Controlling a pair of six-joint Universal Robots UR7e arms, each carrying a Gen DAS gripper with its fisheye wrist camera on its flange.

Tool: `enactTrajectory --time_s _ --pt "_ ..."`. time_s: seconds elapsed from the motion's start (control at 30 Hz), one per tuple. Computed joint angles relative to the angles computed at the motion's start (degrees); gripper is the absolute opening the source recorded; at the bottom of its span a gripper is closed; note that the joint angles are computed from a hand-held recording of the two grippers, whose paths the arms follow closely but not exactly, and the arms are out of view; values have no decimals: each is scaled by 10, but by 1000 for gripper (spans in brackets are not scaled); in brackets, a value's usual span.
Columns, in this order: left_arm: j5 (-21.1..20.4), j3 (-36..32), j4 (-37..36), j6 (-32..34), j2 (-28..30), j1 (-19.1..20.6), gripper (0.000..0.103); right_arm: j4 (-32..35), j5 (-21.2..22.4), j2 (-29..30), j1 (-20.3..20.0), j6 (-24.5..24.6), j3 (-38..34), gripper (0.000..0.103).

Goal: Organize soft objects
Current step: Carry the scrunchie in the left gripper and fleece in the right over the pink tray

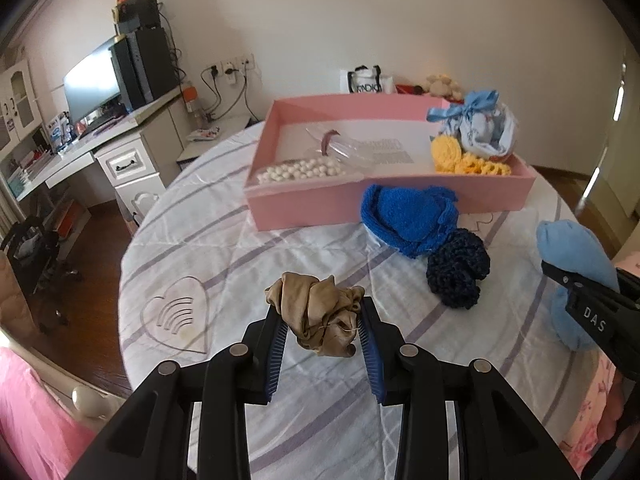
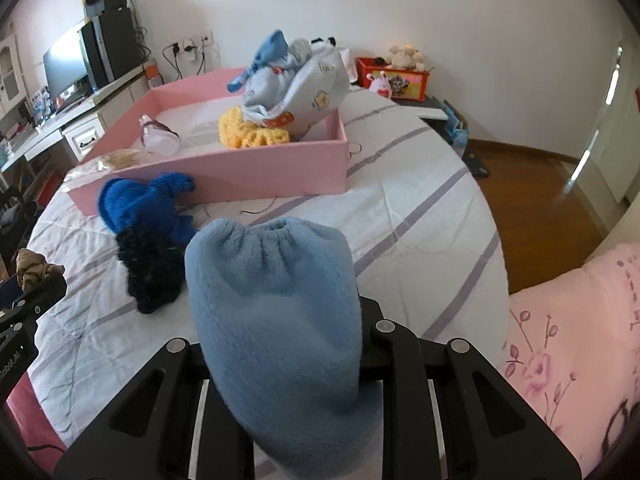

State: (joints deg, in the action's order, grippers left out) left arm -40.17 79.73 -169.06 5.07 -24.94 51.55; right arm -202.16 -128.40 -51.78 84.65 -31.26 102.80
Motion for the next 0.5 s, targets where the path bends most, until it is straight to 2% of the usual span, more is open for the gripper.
enactTrajectory --time_s 0.5 --pt "26 99 -105 6 -61 -42 32 -80 26 -32 46 -44 58 19"
